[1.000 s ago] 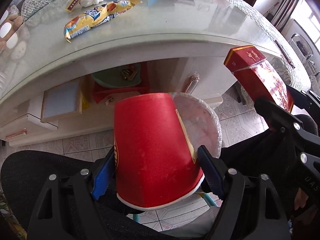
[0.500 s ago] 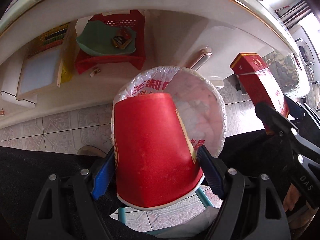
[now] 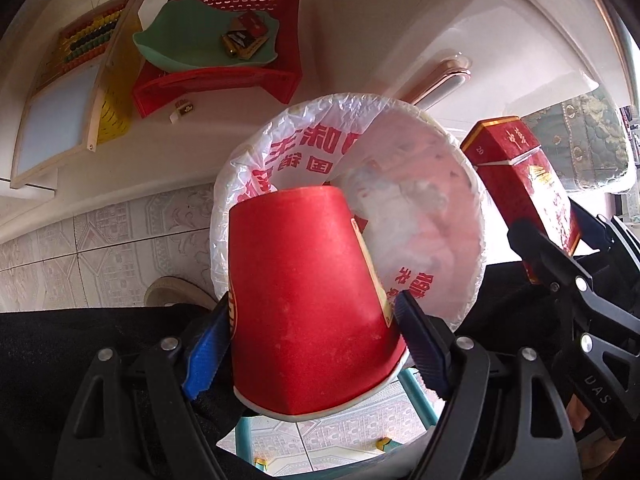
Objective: Collect trash
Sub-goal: 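Carry the red cup with the left tool while the right tool carries the pack over the wastebasket, then open the left tool dropping the cup while the right tool drops the pack into the wastebasket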
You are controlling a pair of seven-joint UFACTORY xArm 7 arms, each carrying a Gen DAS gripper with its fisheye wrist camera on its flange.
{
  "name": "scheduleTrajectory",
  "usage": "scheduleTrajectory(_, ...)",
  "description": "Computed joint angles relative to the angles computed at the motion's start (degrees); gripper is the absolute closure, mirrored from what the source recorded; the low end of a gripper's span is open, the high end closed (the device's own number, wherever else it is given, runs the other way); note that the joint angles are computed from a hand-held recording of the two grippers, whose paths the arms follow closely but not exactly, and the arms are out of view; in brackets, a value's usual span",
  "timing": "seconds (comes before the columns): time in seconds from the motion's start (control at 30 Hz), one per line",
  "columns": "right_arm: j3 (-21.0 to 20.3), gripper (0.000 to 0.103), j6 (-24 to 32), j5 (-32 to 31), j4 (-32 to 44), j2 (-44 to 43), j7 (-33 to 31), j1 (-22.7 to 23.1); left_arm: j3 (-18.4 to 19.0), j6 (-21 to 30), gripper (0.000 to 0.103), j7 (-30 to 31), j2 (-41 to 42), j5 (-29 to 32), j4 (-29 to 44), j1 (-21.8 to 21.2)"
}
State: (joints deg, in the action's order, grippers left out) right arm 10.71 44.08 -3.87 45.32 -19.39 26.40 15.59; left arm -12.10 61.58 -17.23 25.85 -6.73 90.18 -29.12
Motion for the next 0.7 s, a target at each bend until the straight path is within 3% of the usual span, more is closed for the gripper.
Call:
scheduleTrajectory(0.33, -2.1, 0.048, -0.05, 5.26, -0.06, 3.9, -3.94, 0.6, 0.07, 3.99, 0.026, 0.23, 5.8, -1.77, 4.73, 0.28)
scheduleTrajectory(0.7, -2.37, 0.048, 1.0, 6.93, 1.22, 7.59, -6.31, 0.35, 1.1, 8.5, 0.022, -0.77, 11.27, 2.06, 10.74, -2.34)
